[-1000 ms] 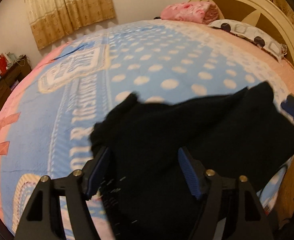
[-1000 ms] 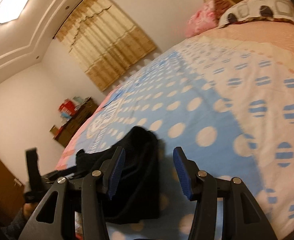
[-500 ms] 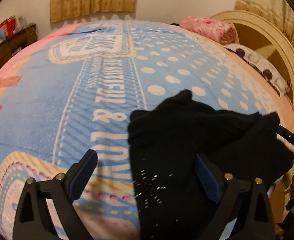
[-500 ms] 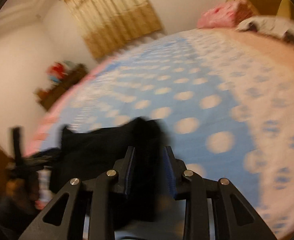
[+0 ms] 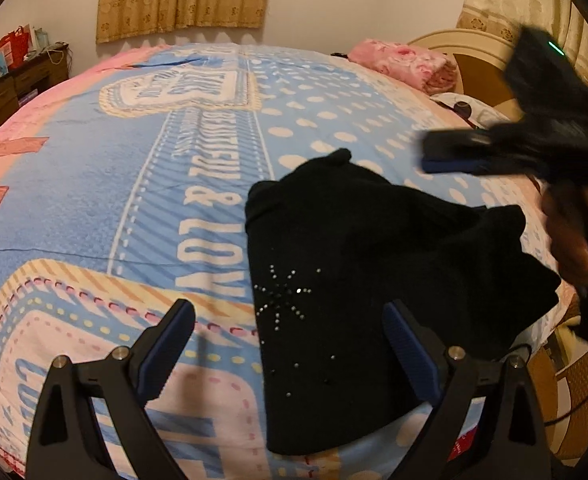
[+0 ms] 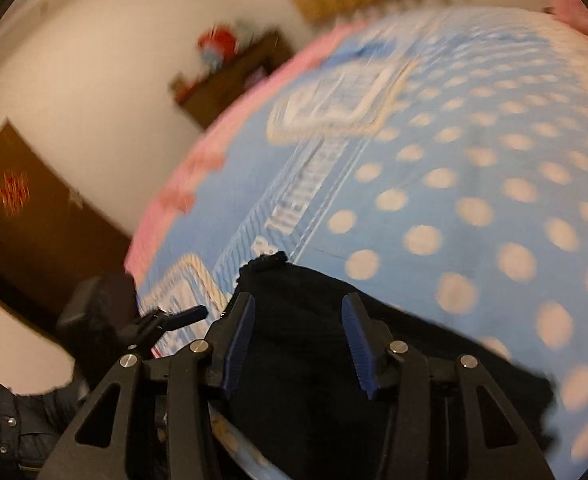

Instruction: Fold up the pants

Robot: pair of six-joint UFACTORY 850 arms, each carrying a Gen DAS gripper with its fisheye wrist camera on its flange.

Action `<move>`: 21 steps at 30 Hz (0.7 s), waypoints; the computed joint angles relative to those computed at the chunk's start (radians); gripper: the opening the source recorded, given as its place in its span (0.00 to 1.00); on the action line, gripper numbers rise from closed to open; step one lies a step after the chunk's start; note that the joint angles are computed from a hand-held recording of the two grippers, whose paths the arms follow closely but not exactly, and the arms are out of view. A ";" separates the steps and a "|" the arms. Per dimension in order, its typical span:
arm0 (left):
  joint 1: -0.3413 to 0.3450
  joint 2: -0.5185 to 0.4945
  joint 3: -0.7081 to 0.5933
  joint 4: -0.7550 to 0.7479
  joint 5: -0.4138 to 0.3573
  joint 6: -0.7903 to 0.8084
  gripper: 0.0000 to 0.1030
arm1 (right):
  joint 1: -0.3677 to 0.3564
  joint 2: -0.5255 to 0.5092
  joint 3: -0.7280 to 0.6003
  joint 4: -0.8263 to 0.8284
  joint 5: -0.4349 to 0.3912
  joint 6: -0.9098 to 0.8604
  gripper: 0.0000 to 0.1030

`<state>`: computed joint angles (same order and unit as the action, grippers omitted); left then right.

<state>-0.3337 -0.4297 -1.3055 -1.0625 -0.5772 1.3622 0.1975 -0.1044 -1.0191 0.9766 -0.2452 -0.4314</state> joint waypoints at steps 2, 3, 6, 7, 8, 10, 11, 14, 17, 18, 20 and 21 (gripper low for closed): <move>0.003 -0.007 -0.002 0.003 -0.009 0.001 0.95 | -0.018 -0.093 -0.097 -0.084 -0.123 0.066 0.46; 0.001 -0.012 -0.004 0.012 -0.006 0.000 0.95 | -0.025 -0.119 -0.119 -0.063 -0.164 0.049 0.46; 0.003 -0.015 0.001 -0.001 -0.009 0.022 0.95 | -0.045 -0.198 -0.170 0.095 -0.260 -0.110 0.40; 0.003 -0.016 0.001 -0.004 -0.011 0.028 0.95 | -0.044 -0.210 -0.182 0.080 -0.264 -0.105 0.31; 0.004 -0.016 0.001 -0.010 -0.008 0.033 0.95 | -0.036 -0.221 -0.196 0.023 -0.254 -0.058 0.18; 0.005 -0.016 0.002 -0.020 0.000 0.045 0.95 | -0.022 -0.242 -0.235 -0.040 -0.247 -0.009 0.13; 0.004 -0.016 0.003 -0.024 0.009 0.046 0.95 | -0.013 -0.249 -0.253 -0.068 -0.240 0.006 0.12; 0.006 -0.024 -0.005 -0.026 0.021 0.034 0.95 | 0.002 -0.265 -0.296 -0.070 -0.220 -0.026 0.11; 0.002 -0.041 -0.017 0.018 0.028 -0.013 0.95 | 0.025 -0.317 -0.356 -0.220 -0.207 0.075 0.11; 0.003 -0.039 -0.014 0.006 0.031 0.002 0.95 | 0.026 -0.345 -0.376 -0.290 -0.225 0.137 0.12; 0.000 -0.031 -0.004 -0.004 0.041 0.022 0.95 | 0.012 -0.364 -0.387 -0.309 -0.256 0.167 0.17; 0.000 -0.027 0.000 -0.010 0.043 0.030 0.95 | 0.002 -0.344 -0.360 -0.271 -0.242 0.145 0.29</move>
